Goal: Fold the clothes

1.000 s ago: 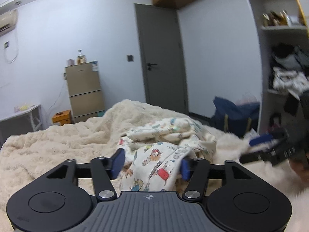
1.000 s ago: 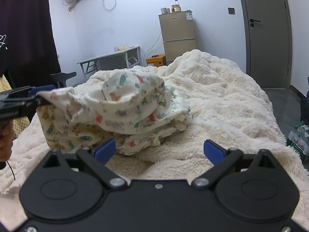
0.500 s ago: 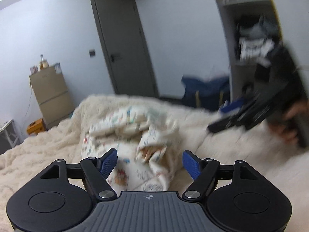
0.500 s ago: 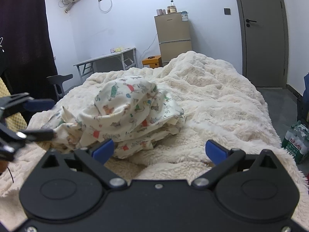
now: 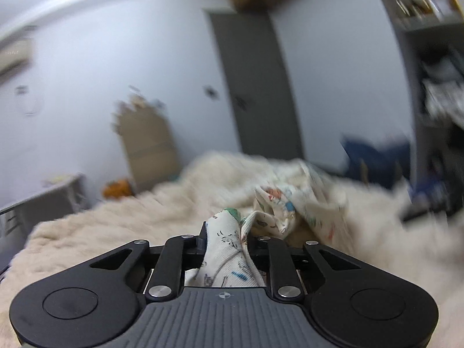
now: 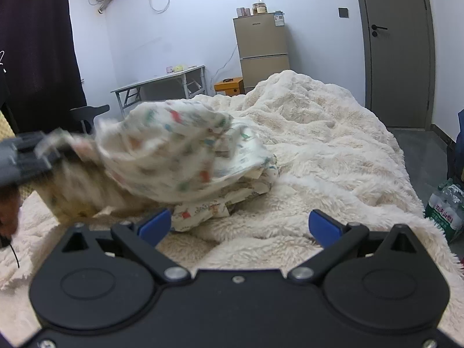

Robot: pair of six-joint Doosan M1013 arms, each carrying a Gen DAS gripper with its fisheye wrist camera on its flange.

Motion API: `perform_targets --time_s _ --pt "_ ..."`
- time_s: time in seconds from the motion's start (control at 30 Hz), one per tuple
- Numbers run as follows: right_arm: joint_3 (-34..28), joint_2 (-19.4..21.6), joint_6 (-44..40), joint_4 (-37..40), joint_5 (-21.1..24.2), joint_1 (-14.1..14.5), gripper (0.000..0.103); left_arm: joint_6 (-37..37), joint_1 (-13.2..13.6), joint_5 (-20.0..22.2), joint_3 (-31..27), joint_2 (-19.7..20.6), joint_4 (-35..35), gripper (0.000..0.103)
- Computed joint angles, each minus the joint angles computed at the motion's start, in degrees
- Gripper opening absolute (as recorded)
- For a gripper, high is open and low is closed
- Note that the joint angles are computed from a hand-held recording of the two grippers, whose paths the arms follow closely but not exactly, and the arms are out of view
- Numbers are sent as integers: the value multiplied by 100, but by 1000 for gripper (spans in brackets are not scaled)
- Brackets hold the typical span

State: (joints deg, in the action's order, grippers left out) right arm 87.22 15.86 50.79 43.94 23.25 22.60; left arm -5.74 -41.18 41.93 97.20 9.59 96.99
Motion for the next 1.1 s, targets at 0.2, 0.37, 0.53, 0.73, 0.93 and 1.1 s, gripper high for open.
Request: perform_targets --time_s 0.2,0.37,0.53,0.73,0.93,1.1 --pt "-6 9 -48 19 28 25 103 -1695 -160 1270 510 -464 1349 15" --pt "-22 53 -231 -1 85 74 103 -1187 -195 1732 614 -598 1035 15" --pt "-119 190 -194 -321 90 137 103 -1022 59 2097 719 -609 149 15" --pt "-334 469 99 -497 192 110 101 -685 449 2239 865 -707 -1145 16" --pt "-461 584 281 -631 307 64 101 934 478 2921 497 -274 -2252 40" --pt "-629 667 444 -698 310 59 101 1743 272 2513 502 -335 -2351 51"
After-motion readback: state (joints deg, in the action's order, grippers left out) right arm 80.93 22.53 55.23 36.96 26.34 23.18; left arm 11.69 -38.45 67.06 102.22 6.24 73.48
